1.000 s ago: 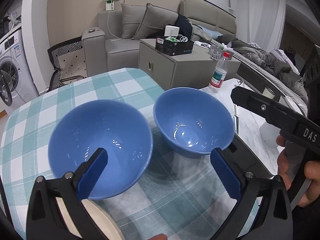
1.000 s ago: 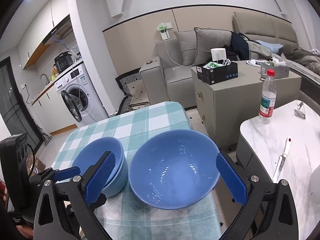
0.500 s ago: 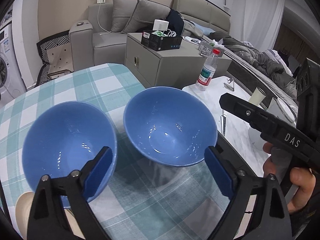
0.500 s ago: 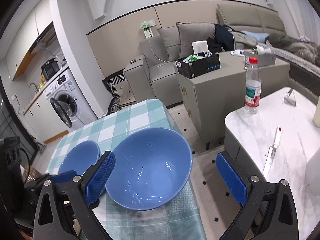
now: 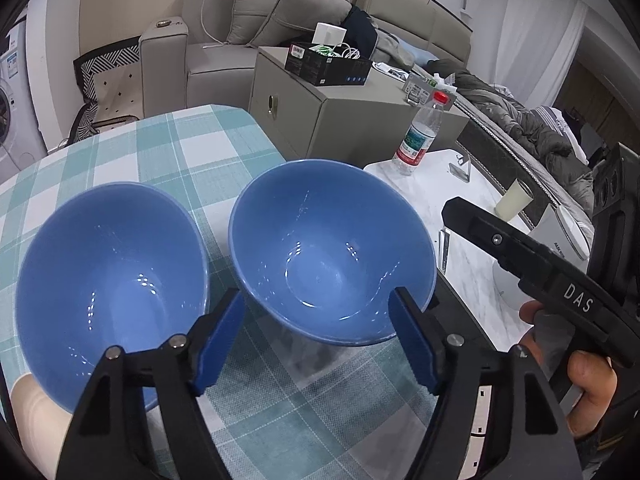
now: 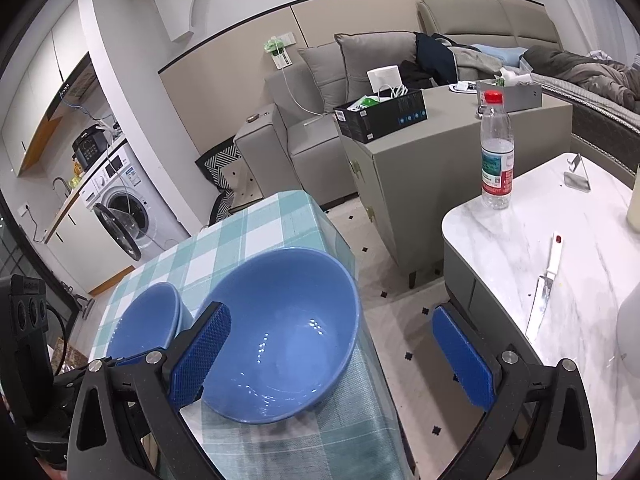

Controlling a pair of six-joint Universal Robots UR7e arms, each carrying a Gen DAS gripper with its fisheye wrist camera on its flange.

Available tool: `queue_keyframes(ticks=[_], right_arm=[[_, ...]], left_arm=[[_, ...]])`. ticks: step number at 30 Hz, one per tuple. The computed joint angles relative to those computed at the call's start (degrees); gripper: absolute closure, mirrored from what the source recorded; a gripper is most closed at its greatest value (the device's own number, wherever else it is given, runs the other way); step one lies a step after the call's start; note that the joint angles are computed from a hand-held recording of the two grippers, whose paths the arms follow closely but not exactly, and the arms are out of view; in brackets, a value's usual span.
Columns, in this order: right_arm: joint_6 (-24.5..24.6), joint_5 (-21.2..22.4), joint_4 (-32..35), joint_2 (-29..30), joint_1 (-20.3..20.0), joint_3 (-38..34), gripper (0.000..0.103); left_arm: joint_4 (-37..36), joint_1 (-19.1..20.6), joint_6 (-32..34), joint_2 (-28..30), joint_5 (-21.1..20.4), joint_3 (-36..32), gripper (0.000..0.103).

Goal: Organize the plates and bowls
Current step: 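Move both tools to the rim of the third blue bowl, then close both tools on the rim of the third blue bowl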

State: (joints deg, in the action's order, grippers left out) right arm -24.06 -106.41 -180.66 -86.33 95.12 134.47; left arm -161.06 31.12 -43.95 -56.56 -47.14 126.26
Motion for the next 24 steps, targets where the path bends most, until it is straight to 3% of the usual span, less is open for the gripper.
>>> queue_keyframes(ticks=[11, 18, 22, 24], right_arm=[[-1.3, -1.4, -2.3, 3.0, -1.0, -0.2, 0.002], [-0.8, -5.4, -3.4, 5.1, -1.3, -1.1, 0.03], [-1.4, -5.9, -3.8, 5.7, -2.0, -1.2, 0.033], [-1.9, -5.4, -3.6, 5.8, -2.4, -1.3, 0.042]], left_arm=[[1.3, 0.5, -1.7, 0.5, 0.6, -0.1, 0.034], [0.4, 1.2, -1.8, 1.5, 0.3, -0.1, 0.034], [0.0, 1.6, -1.7, 2.0, 0.2, -0.3, 0.035], [-0.5, 1.6, -1.5, 2.2, 0.4, -0.2, 0.035]])
